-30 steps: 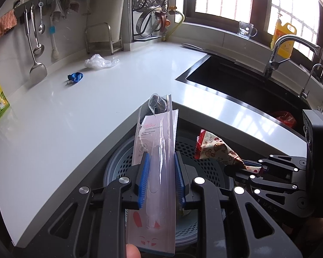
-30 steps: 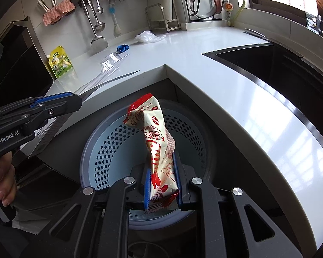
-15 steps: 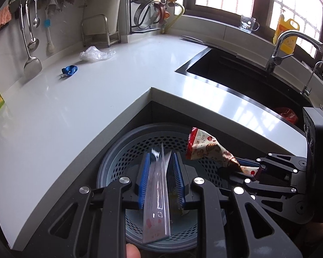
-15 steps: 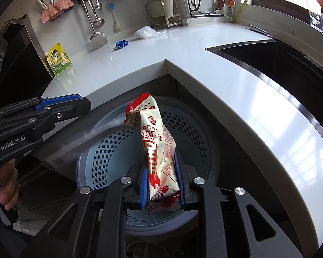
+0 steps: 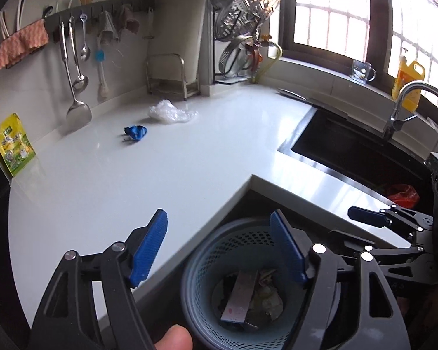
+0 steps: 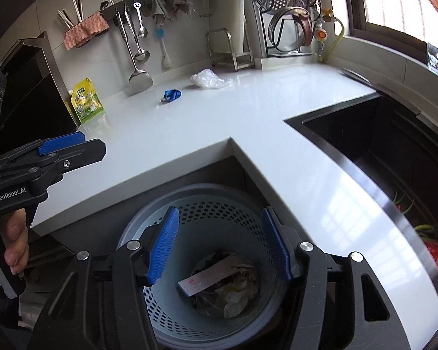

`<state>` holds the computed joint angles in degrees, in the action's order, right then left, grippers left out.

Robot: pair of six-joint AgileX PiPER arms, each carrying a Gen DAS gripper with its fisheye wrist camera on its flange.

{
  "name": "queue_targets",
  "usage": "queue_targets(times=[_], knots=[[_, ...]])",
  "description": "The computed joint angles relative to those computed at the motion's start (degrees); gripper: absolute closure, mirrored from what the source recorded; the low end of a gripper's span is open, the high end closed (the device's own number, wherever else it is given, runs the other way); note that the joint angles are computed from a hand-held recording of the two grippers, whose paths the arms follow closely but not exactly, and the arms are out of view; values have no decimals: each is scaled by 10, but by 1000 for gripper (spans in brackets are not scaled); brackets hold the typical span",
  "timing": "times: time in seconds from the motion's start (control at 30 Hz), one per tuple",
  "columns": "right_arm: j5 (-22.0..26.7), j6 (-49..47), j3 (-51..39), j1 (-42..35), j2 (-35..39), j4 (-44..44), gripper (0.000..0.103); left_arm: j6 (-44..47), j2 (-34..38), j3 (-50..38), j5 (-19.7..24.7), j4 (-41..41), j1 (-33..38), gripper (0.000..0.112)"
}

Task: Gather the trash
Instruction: 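Move both tools back to the counter toward the blue strap and plastic bag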

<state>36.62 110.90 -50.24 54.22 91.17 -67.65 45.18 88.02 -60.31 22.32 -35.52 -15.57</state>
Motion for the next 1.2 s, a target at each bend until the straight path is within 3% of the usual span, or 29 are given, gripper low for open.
queue_targets(times=[0.13,0.3,0.63,0.9,1.2], knots=[[-7,-95,-47,-40,4,31,43,-43,28,-50,0,46,22,30],[-50,-191,-109,-101,30,72,42,-72,73,-122,17,73,46,28],[-96,-345,-228,-176,113,171,42,-115,162,-236,49,113,66,27],[-110,-470,-313,-219,177,266,42,-170,233,-329,71,163,68,27],[-91,-611,-437,-257,258,375,42,-222,326,-459,115,213,61,24]])
